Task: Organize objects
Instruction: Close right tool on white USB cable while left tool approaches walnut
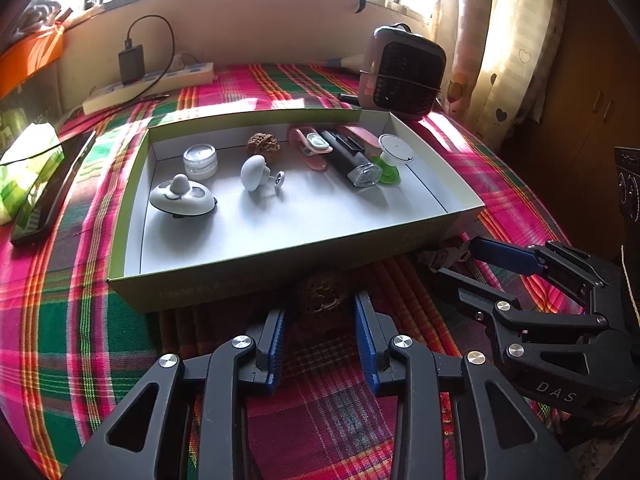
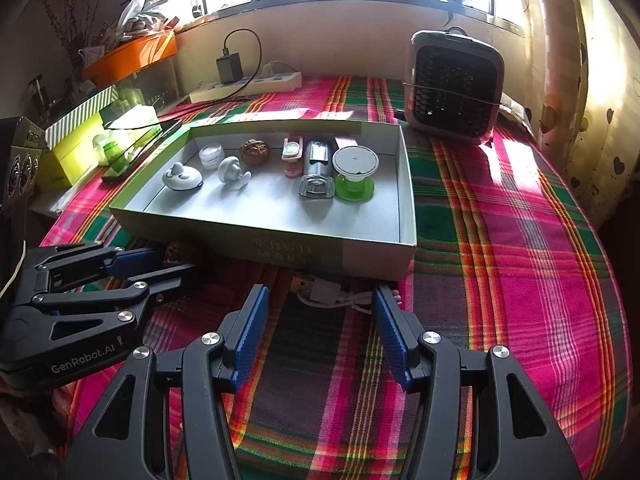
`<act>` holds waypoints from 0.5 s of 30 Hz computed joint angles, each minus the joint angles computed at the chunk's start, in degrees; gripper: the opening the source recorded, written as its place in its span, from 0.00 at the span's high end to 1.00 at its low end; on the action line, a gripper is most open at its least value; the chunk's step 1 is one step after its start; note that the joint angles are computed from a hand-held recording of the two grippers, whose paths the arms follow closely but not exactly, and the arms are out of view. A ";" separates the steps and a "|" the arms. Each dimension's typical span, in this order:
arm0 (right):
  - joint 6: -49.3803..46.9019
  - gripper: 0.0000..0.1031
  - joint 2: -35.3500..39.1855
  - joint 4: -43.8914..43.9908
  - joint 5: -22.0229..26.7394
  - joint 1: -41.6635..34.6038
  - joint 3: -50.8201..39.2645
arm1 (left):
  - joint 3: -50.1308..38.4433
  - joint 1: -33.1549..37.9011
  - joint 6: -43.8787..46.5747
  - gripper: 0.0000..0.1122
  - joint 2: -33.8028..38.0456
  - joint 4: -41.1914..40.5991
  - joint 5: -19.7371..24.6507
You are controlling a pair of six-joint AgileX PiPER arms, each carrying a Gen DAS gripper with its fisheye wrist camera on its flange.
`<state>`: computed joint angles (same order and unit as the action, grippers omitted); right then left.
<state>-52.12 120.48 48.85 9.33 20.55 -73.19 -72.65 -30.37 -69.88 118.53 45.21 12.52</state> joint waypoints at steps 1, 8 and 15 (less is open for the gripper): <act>-0.17 0.47 0.18 0.03 0.19 0.10 -0.35 | 0.39 0.14 -0.65 0.73 -0.19 0.55 -0.28; 4.77 0.47 1.51 -6.81 2.02 0.88 -3.04 | 1.75 0.87 -2.46 0.73 -0.81 1.89 -1.74; 3.81 0.47 1.10 -8.12 5.03 0.92 -3.31 | 2.14 1.15 -3.34 0.73 -0.95 2.57 -2.32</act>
<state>-48.31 121.58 40.73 14.36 21.47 -76.49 -70.50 -29.22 -73.23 117.58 47.78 10.20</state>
